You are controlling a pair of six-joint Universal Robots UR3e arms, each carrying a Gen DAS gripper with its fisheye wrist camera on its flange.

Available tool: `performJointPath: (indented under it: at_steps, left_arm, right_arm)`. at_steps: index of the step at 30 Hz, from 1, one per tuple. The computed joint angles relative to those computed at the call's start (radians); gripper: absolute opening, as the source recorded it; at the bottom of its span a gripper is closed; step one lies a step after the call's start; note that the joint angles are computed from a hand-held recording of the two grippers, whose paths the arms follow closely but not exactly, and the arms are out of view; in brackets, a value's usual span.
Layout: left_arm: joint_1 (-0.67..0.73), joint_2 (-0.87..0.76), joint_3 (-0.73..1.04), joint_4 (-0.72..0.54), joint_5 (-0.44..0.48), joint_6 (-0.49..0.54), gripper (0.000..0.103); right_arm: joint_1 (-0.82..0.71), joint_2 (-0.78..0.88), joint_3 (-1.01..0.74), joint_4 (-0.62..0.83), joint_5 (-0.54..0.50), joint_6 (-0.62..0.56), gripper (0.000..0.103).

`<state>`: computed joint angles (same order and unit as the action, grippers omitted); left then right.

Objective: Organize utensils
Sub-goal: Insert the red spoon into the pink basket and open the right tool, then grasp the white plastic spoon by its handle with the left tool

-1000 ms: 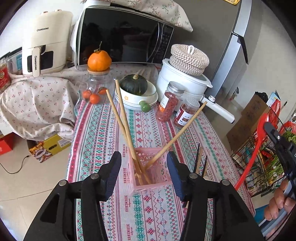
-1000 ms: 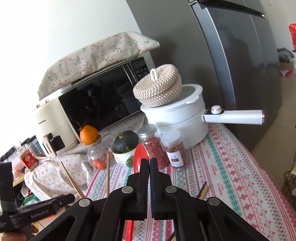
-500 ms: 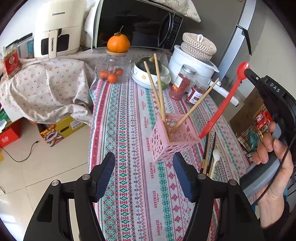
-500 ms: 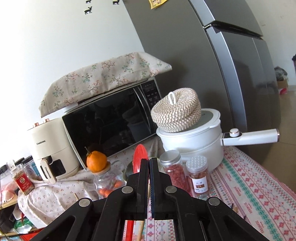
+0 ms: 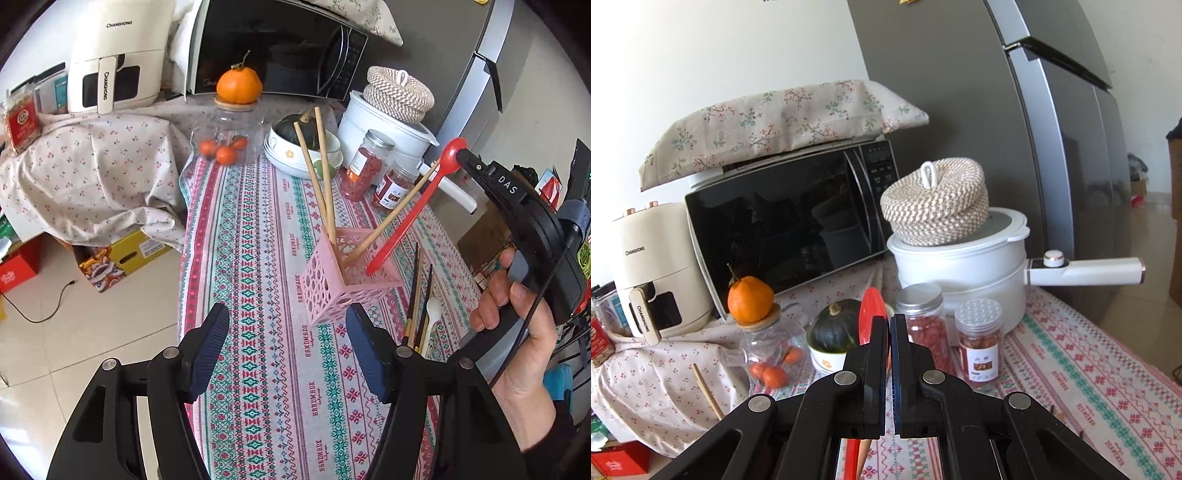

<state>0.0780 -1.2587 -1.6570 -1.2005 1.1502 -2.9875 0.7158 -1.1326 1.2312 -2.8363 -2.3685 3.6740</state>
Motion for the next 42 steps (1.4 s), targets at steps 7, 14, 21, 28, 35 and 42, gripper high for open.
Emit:
performJointPath:
  at_steps: [7, 14, 21, 28, 35, 42]
  left_arm:
    - [-0.071, -0.025, 0.009, 0.024, 0.047, -0.025, 0.079]
    - [-0.192, -0.064, 0.022, 0.066, 0.12, -0.068, 0.082]
    - [-0.351, -0.155, 0.079, 0.095, 0.207, -0.131, 0.083]
    - [-0.496, -0.286, 0.191, 0.096, 0.284, -0.186, 0.086]
    - [-0.644, -0.47, 0.354, 0.072, 0.373, -0.255, 0.089]
    - [-0.728, -0.734, 0.656, -0.064, 0.353, -0.384, 0.088]
  right_arm:
    - [-0.062, -0.186, 0.183, 0.013, 0.205, 0.081, 0.044]
    - [-0.158, -0.447, 0.4, 0.106, 0.392, 0.092, 0.064]
    - [-0.299, -0.703, 0.558, 0.319, 0.558, 0.07, 0.07]
    - [-0.437, -0.875, 0.652, 0.539, 0.649, -0.03, 0.079]
    - [-0.53, -0.911, 0.641, 0.841, 0.63, -0.102, 0.082]
    - [-0.84, -1.048, 0.697, 1.047, 0.848, -0.217, 0.082]
